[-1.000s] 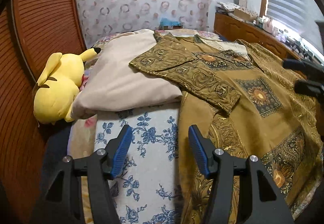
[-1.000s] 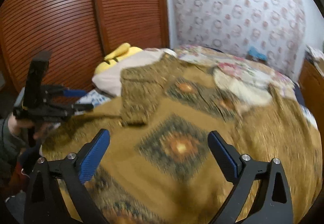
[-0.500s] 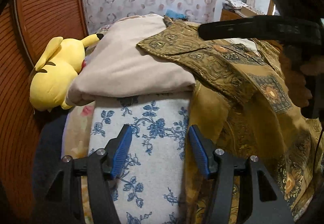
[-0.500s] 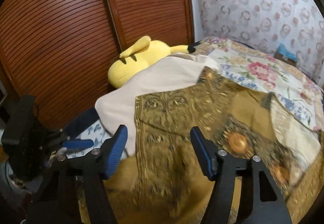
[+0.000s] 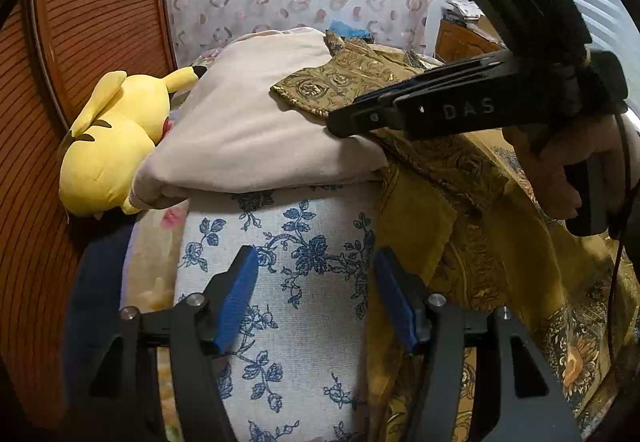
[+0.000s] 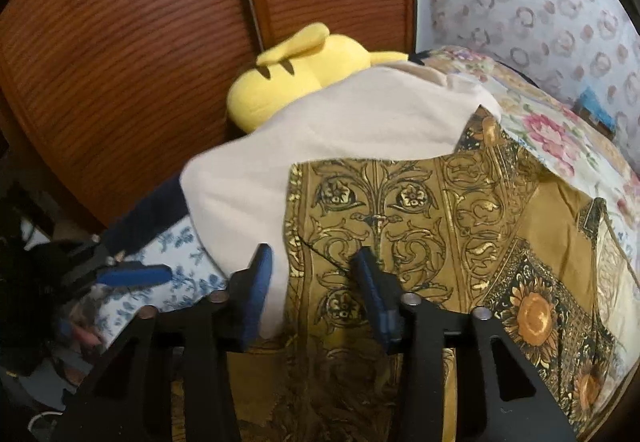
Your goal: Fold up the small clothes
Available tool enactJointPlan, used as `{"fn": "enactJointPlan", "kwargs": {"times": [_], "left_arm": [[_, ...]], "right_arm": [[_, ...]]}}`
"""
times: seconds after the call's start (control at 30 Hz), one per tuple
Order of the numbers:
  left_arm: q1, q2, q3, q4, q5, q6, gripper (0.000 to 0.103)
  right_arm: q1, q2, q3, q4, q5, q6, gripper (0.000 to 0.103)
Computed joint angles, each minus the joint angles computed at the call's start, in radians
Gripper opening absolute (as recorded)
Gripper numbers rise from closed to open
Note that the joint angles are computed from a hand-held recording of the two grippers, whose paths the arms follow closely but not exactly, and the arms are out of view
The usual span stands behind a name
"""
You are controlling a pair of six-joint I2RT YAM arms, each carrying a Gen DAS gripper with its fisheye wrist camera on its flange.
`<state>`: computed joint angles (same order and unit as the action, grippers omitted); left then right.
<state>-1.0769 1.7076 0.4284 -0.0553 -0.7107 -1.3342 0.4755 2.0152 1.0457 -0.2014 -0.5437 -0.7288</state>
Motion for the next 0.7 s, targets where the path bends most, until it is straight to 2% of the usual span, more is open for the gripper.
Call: {"fn": "enactJointPlan", "kwargs": {"times": [0.1,0.2,0.4,0.6,0.67,0.7], "left_arm": [[0.001,0.001,-0.001,0.001,0.0,0.0,0.061],[0.001,0.0,-0.003,0.001,0.0,0.001,0.061],[0.003,-0.002,-0.009,0.002,-0.002,0.003,0.061],[0.004,0.005,-0.006,0.005,-0.002,0.004,0.061],[0.005,0.005,-0.007,0.005,-0.002,0.004,0.061],[0.005,0.003,-0.01,0.007,-0.002,0.005,0.061]], "right_arm": [[-0.011,0.019,0.021,-0.028,-0.016,-0.009,0.009],[-0.03,0.0,0.013,-0.034,-0.03,-0.033,0.004],[-0.122,-0.106,-0.021,-0.029,-0.108,-0.012,0.003],[-0.329,-0.149,0.028,-0.08,-0.164,0.032,0.004],[-0.371,-0.124,0.056,-0.067,-0.134,0.045,0.009],[-0.38,-0.111,0.07,-0.054,-0.096,0.046,0.021]]}}
